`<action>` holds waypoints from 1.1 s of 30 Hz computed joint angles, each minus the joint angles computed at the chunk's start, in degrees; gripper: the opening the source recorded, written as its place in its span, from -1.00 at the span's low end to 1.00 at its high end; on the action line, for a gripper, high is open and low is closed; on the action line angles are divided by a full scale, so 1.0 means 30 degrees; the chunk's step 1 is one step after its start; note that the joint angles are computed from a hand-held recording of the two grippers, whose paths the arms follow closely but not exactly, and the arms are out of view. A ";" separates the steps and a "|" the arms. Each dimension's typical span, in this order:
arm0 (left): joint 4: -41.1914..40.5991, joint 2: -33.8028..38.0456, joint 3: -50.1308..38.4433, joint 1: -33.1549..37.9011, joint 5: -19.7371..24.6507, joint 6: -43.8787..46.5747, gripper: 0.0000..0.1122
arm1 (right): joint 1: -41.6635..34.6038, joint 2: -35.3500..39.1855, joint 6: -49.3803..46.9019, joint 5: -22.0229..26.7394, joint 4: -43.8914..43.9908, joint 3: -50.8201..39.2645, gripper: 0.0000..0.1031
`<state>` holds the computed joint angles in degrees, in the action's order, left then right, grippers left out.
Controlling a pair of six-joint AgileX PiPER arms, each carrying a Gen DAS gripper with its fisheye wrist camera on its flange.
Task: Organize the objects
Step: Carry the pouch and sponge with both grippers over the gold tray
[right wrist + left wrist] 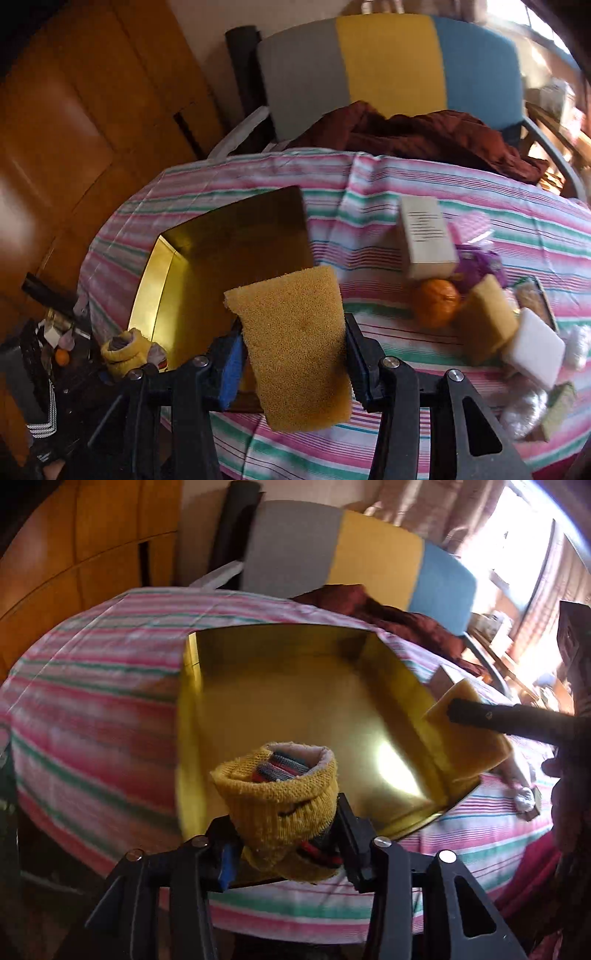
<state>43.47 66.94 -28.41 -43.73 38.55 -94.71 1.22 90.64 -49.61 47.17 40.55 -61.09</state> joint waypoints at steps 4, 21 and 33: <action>0.0165 -0.1606 0.0999 -0.0237 0.1099 -0.1143 -0.03 | 0.3992 0.1350 0.1533 -0.1145 -0.1112 0.0118 0.00; 0.1933 -0.3593 0.0605 -0.3388 0.6295 -0.4255 0.31 | 0.6662 -0.2582 -0.1548 -0.4541 0.1347 0.5077 0.99; 0.1768 -0.2532 -0.0589 -0.4959 0.8465 -0.4788 0.31 | 0.7834 -0.5592 0.3930 -0.8713 -0.4073 0.6647 0.99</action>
